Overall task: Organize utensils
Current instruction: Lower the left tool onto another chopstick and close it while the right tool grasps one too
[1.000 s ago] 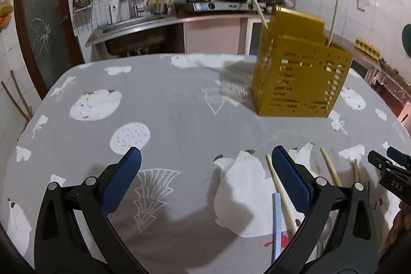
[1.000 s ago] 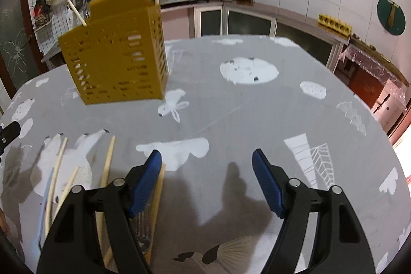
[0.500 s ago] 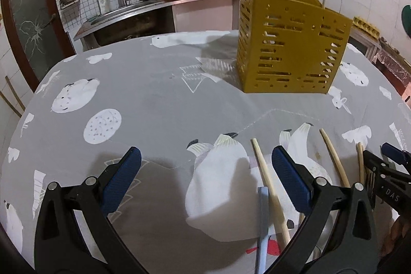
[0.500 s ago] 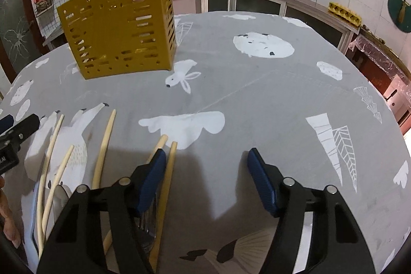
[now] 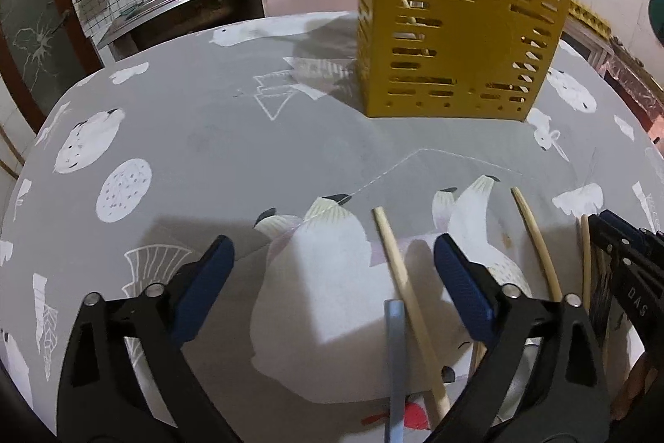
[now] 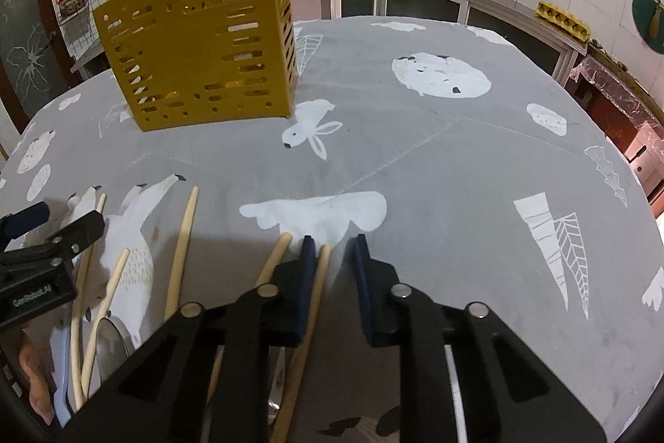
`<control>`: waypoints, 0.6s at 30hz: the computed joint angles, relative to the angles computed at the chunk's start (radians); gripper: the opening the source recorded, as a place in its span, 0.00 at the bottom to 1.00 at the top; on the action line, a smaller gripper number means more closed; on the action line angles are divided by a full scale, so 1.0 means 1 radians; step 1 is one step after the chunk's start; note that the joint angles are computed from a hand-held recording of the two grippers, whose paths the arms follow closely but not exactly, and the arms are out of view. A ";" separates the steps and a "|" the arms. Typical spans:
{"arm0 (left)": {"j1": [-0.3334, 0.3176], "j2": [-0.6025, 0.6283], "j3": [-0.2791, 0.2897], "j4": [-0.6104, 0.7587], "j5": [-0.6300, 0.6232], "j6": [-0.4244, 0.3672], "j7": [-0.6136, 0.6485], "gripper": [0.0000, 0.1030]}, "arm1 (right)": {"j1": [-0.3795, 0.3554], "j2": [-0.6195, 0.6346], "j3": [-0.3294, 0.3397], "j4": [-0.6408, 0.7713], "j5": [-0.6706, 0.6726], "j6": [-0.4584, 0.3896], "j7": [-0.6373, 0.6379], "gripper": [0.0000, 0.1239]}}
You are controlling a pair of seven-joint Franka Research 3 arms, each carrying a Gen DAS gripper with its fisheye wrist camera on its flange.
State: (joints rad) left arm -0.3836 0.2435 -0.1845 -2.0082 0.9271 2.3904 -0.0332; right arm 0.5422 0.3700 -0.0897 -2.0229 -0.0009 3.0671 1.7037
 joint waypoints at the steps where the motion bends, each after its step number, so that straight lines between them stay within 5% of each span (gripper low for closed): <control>1: 0.006 0.004 -0.001 0.002 -0.013 0.015 0.010 0.82 | 0.000 0.000 0.001 -0.001 0.001 0.002 0.000 0.16; 13: 0.011 0.039 0.007 0.047 -0.096 0.080 0.114 0.35 | -0.010 0.001 0.013 -0.004 0.031 0.013 -0.016 0.16; 18: 0.012 0.047 0.010 0.061 -0.131 0.097 0.151 0.15 | -0.029 0.009 0.033 0.015 0.054 0.000 -0.028 0.07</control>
